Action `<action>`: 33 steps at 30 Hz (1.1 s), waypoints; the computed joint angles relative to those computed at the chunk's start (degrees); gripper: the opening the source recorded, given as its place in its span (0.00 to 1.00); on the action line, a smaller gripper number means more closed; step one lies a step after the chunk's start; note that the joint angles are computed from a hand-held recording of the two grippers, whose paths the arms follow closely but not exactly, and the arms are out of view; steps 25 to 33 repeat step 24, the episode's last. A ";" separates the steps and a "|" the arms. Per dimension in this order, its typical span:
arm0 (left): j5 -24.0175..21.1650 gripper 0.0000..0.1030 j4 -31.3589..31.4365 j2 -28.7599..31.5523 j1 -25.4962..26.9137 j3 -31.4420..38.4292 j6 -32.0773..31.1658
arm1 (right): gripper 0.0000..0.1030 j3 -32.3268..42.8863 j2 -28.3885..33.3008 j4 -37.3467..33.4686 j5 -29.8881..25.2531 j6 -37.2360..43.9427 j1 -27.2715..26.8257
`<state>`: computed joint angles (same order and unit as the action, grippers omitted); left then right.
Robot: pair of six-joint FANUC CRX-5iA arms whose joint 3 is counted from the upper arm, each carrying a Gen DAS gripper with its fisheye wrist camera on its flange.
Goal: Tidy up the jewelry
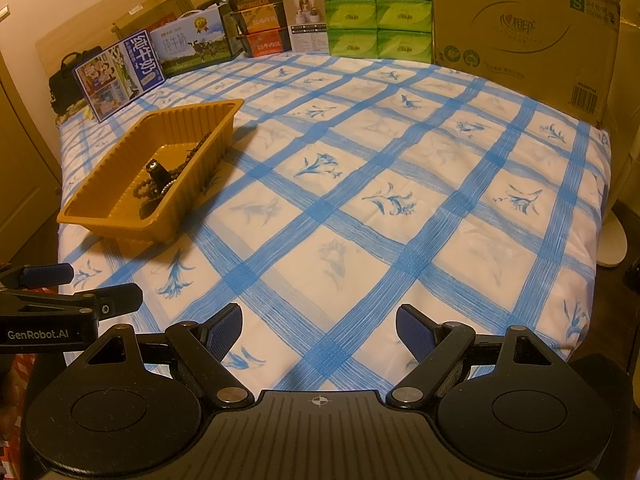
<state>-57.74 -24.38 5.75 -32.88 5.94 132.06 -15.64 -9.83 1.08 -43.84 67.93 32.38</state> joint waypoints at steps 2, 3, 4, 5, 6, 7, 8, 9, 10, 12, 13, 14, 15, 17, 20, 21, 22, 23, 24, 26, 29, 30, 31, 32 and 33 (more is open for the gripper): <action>-0.03 0.99 0.04 0.00 0.03 0.01 0.05 | 0.81 -0.17 -0.11 0.11 0.13 -0.11 0.08; -0.02 0.99 0.05 0.00 0.03 0.00 0.07 | 0.81 0.01 0.00 -0.02 0.02 0.08 0.00; -0.02 0.99 0.01 0.02 0.00 0.02 0.09 | 0.81 -0.03 -0.02 -0.02 0.01 0.05 0.02; -0.04 0.99 -0.05 0.00 0.01 0.01 0.06 | 0.81 -0.13 -0.08 0.06 0.05 -0.09 0.04; -0.05 0.99 -0.06 0.01 -0.01 0.01 0.07 | 0.81 -0.20 -0.11 0.08 0.12 -0.11 0.05; -0.01 0.99 0.03 -0.03 0.05 -0.03 0.00 | 0.81 -0.25 -0.13 0.12 0.14 -0.17 0.07; 0.02 0.99 0.02 -0.03 0.04 -0.05 0.03 | 0.81 -0.20 -0.10 0.08 0.11 -0.12 0.06; 0.02 0.99 0.02 -0.03 0.04 -0.05 0.03 | 0.81 -0.30 -0.16 0.08 0.15 -0.13 0.08; 0.02 0.99 0.02 -0.03 0.04 -0.05 0.03 | 0.81 -0.26 -0.12 0.10 0.14 -0.13 0.07; -0.05 0.99 -0.01 -0.02 0.03 -0.02 0.02 | 0.81 -0.23 -0.11 0.03 0.11 -0.09 0.06; 0.04 0.99 0.03 -0.06 0.05 -0.08 -0.02 | 0.81 -0.23 -0.11 0.03 0.11 -0.09 0.06; 0.09 0.99 0.08 -0.03 0.04 -0.11 -0.04 | 0.81 -0.27 -0.12 0.02 0.14 -0.13 0.07; 0.09 0.99 0.12 -0.05 0.06 -0.13 -0.04 | 0.81 -0.14 -0.05 -0.02 0.04 -0.09 0.06; 0.20 0.99 0.12 -0.08 0.07 -0.21 0.00 | 0.81 -0.34 -0.16 -0.12 0.08 -0.01 0.05; 1.50 0.99 -0.14 -0.60 0.00 -0.98 0.59 | 0.81 -0.33 -0.12 -0.08 0.17 -0.10 0.06; 1.88 0.99 -0.40 -0.74 -0.09 -1.17 0.86 | 0.81 -0.36 -0.13 0.03 0.17 -0.22 0.09; 2.16 1.00 -0.44 -0.81 -0.11 -1.29 0.80 | 0.81 -0.42 -0.17 0.06 0.21 -0.27 0.10; 2.37 1.00 -0.31 -0.89 -0.02 -1.40 0.60 | 0.81 -0.50 -0.23 0.04 0.29 -0.29 0.09; 2.49 0.99 -0.23 -0.94 0.06 -1.46 0.51 | 0.81 -0.46 -0.17 0.08 0.30 -0.33 0.11; 2.49 0.99 -0.23 -0.94 0.06 -1.46 0.51 | 0.81 -0.46 -0.17 0.08 0.30 -0.33 0.11; 2.49 0.99 -0.23 -0.94 0.06 -1.46 0.51 | 0.81 -0.46 -0.17 0.08 0.30 -0.33 0.11; 2.49 0.99 -0.23 -0.94 0.06 -1.46 0.51 | 0.81 -0.46 -0.17 0.08 0.30 -0.33 0.11; 2.49 0.99 -0.23 -0.94 0.06 -1.46 0.51 | 0.81 -0.46 -0.17 0.08 0.30 -0.33 0.11; 2.49 0.99 -0.23 -0.94 0.06 -1.46 0.51 | 0.81 -0.46 -0.17 0.08 0.30 -0.33 0.11; 2.49 0.99 -0.23 -0.94 0.06 -1.46 0.51 | 0.81 -0.46 -0.17 0.08 0.30 -0.33 0.11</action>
